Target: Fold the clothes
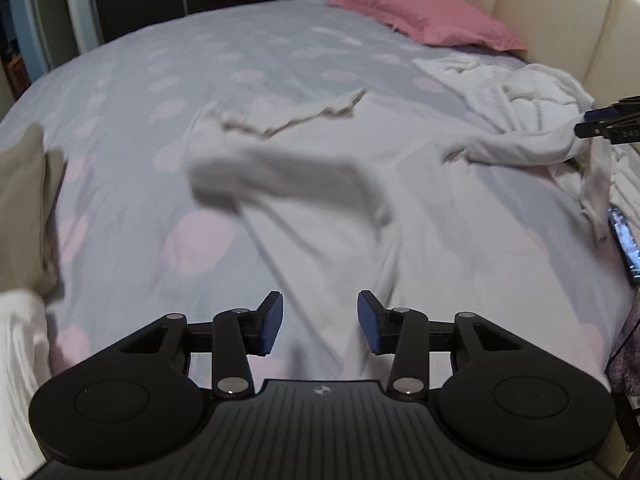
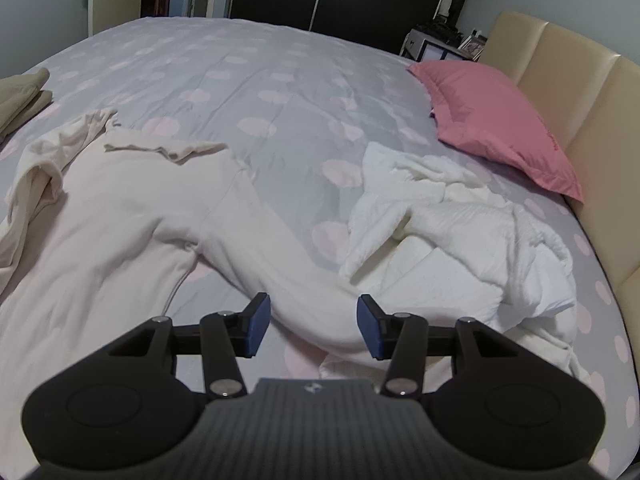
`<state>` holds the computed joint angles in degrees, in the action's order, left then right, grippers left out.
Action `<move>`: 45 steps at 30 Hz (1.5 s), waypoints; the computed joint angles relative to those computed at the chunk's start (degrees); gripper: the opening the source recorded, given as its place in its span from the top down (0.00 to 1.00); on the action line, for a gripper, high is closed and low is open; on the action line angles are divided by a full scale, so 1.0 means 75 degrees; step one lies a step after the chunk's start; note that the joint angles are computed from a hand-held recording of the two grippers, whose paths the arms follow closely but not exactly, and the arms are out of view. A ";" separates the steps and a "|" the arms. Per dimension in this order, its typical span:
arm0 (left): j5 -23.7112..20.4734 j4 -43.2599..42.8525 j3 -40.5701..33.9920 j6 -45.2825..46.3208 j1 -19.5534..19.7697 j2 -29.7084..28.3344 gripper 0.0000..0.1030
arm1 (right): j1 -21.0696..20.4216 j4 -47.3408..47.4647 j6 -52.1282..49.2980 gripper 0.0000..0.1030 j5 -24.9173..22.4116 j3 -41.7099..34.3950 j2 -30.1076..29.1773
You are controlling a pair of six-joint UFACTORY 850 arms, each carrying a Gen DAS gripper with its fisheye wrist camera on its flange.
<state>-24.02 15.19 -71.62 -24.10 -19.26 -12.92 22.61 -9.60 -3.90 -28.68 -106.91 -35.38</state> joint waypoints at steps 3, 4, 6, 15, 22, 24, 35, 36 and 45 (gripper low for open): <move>0.0004 -0.0356 0.0160 0.0454 0.0021 0.0026 0.62 | 0.0019 0.0606 -0.0383 0.49 -0.0270 -0.0064 -0.0085; 0.0041 -0.0589 0.0190 0.0732 0.0021 0.0025 0.62 | 0.0027 0.0850 -0.0536 0.49 -0.0387 -0.0086 -0.0118; 0.0075 -0.0932 0.0193 0.1192 -0.0007 -0.0010 0.62 | 0.0057 0.1301 -0.0819 0.49 -0.0625 -0.0111 -0.0177; 0.0063 -0.1176 -0.0041 0.1679 -0.0077 -0.0356 0.85 | 0.0413 0.3053 -0.2573 0.49 -0.1565 0.0418 -0.0087; 0.0026 -0.0505 0.0007 0.0567 -0.0104 -0.0144 0.98 | 0.0811 0.4493 -0.3879 0.49 -0.2059 0.0970 0.0001; -0.0108 0.0300 0.0086 -0.0433 -0.0159 0.0069 0.98 | 0.0970 0.4252 -0.3946 0.49 -0.2137 0.1050 -0.0035; -0.1740 0.3829 0.0409 -0.4499 -0.0047 0.1475 0.98 | 0.1250 0.3639 -0.3685 0.45 -0.2226 0.0918 -0.0170; -0.1991 0.4080 0.0342 -0.4626 -0.0015 0.1520 0.98 | 0.1257 0.3631 -0.3684 0.45 -0.2235 0.0914 -0.0172; -0.3846 0.5680 -0.0443 -0.4173 0.0524 0.1279 0.98 | 0.1085 0.3783 -0.3931 0.44 -0.2419 0.0795 -0.0204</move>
<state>-52.87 57.79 -74.94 -55.40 -15.32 -3.32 30.75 18.77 -33.38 -46.82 -100.95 -36.91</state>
